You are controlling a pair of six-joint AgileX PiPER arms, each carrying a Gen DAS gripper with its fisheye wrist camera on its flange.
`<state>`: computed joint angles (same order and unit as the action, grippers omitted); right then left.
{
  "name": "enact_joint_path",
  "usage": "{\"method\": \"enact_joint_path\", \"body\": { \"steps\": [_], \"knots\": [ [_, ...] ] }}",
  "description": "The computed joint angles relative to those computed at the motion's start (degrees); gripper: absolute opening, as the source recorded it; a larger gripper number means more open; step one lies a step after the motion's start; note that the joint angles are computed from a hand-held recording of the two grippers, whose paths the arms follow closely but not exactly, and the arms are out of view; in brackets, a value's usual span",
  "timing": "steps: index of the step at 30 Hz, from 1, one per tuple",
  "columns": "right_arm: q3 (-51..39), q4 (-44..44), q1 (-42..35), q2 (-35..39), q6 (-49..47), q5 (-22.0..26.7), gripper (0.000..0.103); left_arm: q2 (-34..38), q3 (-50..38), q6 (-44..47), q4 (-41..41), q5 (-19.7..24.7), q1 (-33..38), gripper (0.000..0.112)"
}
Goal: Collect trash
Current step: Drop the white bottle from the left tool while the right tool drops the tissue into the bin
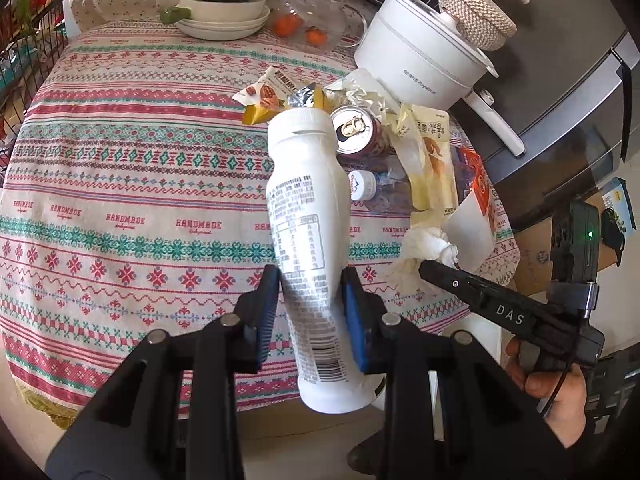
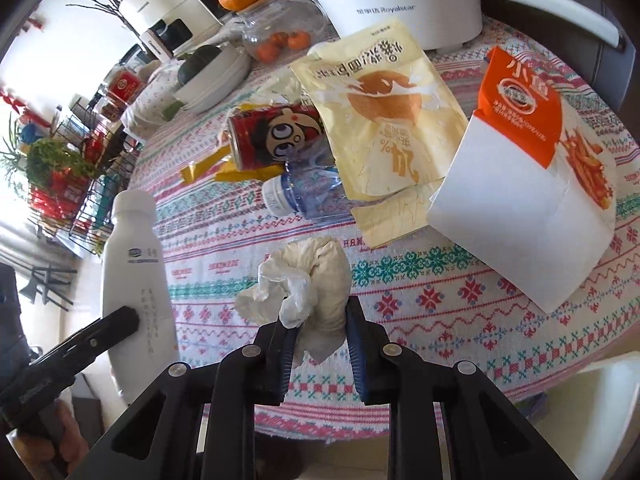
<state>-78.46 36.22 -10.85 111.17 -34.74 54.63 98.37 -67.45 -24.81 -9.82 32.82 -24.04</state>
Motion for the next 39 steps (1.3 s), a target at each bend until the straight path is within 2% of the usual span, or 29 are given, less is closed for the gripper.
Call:
{"method": "enact_joint_path", "body": {
  "steps": [5, 10, 21, 28, 33, 39],
  "knots": [
    [1.8, 0.0, -2.8, -4.7, -1.3, 2.9, 0.025, -1.1, -0.7, 0.7, -0.5, -0.4, -2.9, 0.034],
    [3.0, 0.8, -9.0, -8.3, -4.9, 6.1, 0.025, -0.8, -2.5, 1.9, -0.7, -0.3, -6.9, 0.034],
    [2.2, -0.6, -26.0, -9.5, -12.6, 10.9, 0.025, 4.6, -10.6, 1.0, 3.5, 2.4, -17.6, 0.034],
    [0.5, -3.1, -34.4, -7.2, -15.3, 12.6, 0.025, 13.4, -20.9, 9.8, -3.1, 9.4, -23.2, 0.034],
    [-1.1, -6.0, -38.0, -4.9, -15.6, 12.8, 0.026, 22.0, -31.5, 15.0, -5.3, 18.0, -27.7, 0.034],
    [-2.2, -9.3, -39.7, -3.0, -15.0, 12.2, 0.026, 33.1, -45.0, 14.8, -4.5, 27.7, -30.4, 0.034]
  ]
}}
